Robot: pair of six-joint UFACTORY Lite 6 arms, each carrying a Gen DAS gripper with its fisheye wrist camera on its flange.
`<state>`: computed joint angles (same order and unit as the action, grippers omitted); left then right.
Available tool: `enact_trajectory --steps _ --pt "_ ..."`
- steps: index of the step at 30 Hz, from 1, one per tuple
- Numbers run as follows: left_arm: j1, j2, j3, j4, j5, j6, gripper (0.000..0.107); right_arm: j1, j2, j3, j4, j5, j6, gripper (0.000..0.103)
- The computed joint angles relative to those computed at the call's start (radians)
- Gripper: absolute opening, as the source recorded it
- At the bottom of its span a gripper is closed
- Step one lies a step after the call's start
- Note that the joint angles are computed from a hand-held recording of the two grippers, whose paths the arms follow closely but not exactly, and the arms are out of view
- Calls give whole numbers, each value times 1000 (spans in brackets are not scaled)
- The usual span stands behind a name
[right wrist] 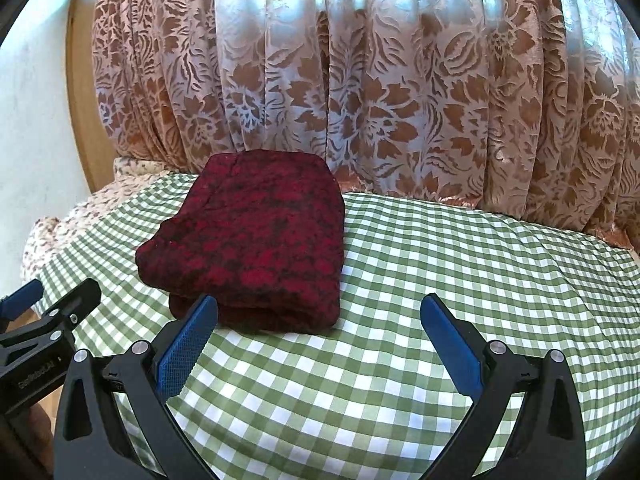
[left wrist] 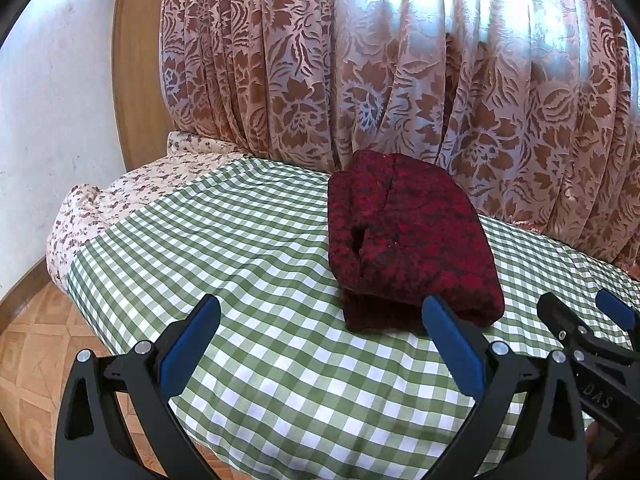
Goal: Fold small clothes
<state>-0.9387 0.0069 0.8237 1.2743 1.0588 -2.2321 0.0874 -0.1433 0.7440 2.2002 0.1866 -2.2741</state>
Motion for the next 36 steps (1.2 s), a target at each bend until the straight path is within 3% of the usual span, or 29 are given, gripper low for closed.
enact_trajectory --steps 36 --pt "-51 -20 5 -35 80 -6 101 13 -48 -41 44 23 -38 100"
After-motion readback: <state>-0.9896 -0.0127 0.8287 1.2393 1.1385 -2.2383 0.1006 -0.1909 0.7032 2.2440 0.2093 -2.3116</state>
